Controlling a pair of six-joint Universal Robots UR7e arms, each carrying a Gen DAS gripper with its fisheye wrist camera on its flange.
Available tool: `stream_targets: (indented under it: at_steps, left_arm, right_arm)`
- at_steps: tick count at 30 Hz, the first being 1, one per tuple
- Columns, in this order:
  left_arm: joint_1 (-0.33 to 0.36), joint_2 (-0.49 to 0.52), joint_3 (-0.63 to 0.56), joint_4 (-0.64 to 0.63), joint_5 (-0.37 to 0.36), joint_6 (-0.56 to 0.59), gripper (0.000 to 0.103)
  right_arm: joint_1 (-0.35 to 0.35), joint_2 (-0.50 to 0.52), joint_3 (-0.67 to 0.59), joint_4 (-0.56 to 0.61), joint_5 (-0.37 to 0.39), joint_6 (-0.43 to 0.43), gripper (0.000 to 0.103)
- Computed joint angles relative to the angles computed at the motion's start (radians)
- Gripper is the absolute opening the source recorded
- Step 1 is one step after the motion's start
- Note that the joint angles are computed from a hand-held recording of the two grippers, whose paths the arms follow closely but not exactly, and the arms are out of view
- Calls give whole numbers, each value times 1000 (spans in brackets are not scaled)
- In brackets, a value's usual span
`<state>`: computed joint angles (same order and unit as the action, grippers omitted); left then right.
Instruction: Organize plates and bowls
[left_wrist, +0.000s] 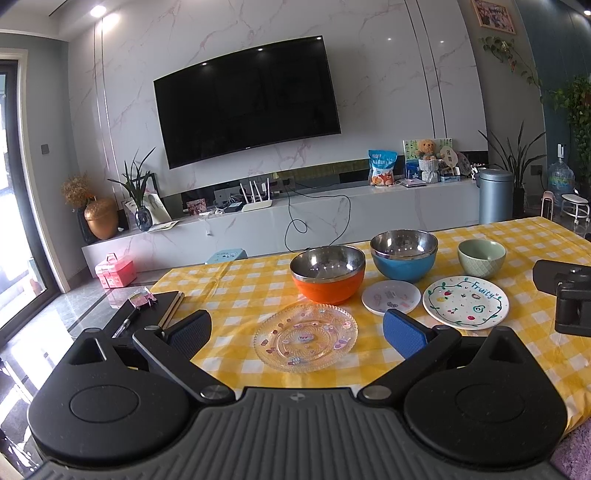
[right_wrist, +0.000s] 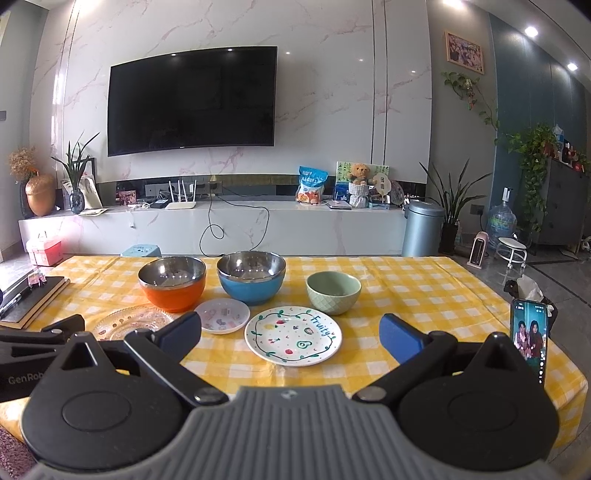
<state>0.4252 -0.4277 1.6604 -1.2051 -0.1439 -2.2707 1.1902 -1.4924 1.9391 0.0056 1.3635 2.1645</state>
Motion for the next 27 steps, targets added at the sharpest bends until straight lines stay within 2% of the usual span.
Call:
stream_targets:
  at_steps: [27]
  left_arm:
    - [1, -3, 2, -22, -4, 24, 103]
  right_arm:
    - [-10, -5, 3, 6, -17, 1, 101]
